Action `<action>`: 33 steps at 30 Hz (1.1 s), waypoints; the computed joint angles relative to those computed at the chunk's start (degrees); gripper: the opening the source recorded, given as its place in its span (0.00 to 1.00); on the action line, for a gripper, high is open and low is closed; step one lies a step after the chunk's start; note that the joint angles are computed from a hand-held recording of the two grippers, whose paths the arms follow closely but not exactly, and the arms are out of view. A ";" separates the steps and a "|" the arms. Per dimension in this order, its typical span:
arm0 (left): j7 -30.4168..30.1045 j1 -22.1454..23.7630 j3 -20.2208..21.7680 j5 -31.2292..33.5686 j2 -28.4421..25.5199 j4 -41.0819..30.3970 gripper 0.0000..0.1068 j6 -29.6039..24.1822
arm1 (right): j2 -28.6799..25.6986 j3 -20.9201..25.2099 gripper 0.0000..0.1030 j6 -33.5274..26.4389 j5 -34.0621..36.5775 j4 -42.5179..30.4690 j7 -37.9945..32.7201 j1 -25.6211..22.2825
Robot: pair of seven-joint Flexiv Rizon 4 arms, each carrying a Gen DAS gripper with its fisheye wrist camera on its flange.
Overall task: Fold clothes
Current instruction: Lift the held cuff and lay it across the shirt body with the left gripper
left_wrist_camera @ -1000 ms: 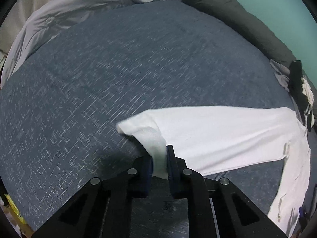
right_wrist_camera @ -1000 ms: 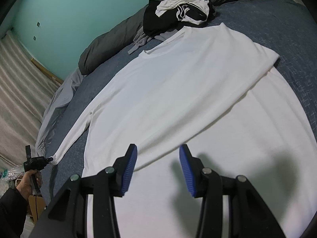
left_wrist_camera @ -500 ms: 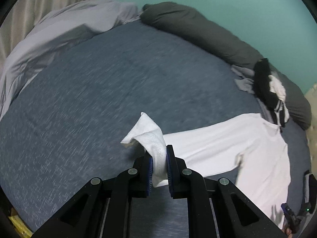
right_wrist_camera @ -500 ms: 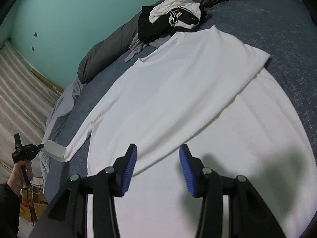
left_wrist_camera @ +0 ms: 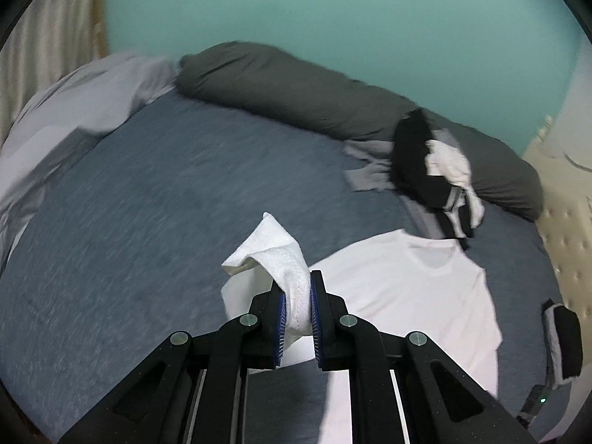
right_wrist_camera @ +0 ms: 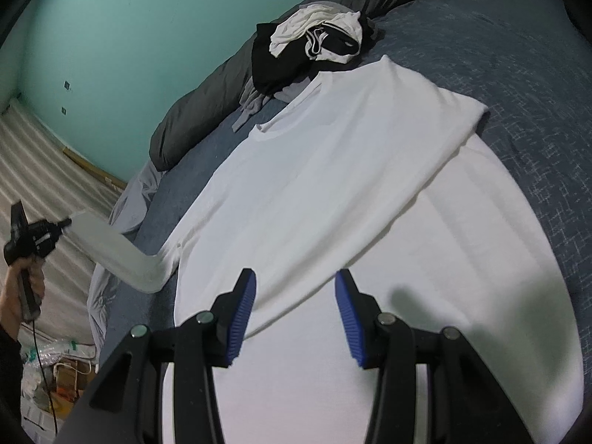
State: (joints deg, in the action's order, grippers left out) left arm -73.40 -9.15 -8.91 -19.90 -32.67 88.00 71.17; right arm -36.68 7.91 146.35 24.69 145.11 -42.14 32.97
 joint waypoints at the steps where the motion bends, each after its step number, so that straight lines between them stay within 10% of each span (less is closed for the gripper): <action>1: -0.05 -0.84 -0.24 0.40 -0.37 -1.35 0.11 -0.69 | -0.17 0.30 0.44 0.53 -0.40 0.20 0.33 -0.56; 16: 5.76 -15.53 -5.15 4.56 -8.01 -15.05 0.11 -9.95 | -1.16 2.00 0.50 8.76 -4.12 4.15 4.51 -6.01; 33: 4.38 -23.37 -4.69 7.93 -19.51 -9.04 0.12 -5.92 | -8.79 3.00 0.50 19.19 -15.51 5.56 11.18 -15.33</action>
